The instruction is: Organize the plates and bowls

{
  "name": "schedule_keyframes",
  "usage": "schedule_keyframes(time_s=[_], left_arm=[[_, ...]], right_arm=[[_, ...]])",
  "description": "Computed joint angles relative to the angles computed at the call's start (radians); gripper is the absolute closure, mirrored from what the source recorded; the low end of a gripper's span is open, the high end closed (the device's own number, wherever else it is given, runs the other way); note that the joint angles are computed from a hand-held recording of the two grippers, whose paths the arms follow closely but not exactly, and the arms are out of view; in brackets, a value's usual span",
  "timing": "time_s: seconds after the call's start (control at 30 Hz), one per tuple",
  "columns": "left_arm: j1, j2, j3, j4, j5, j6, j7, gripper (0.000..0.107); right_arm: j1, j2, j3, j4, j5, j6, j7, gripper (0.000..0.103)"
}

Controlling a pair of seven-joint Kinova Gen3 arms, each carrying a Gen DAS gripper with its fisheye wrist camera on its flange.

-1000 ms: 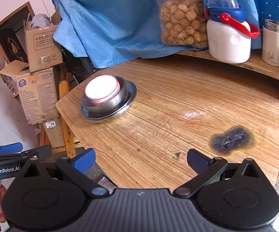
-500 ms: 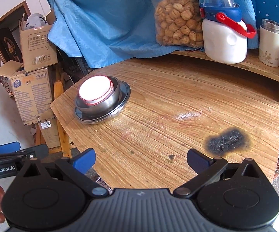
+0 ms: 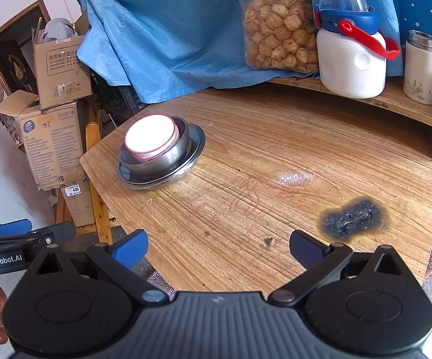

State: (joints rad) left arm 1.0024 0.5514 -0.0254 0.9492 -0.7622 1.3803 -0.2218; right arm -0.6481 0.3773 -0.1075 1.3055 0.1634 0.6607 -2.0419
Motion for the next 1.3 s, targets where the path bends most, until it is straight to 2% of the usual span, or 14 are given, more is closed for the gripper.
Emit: schedule_keyframes(time_s=[1.3], left_arm=[[0.015, 0.011, -0.005, -0.024, 0.002, -0.006, -0.015, 0.005]], right_arm=[[0.008, -0.019, -0.009, 0.02, -0.019, -0.017, 0.016, 0.0]])
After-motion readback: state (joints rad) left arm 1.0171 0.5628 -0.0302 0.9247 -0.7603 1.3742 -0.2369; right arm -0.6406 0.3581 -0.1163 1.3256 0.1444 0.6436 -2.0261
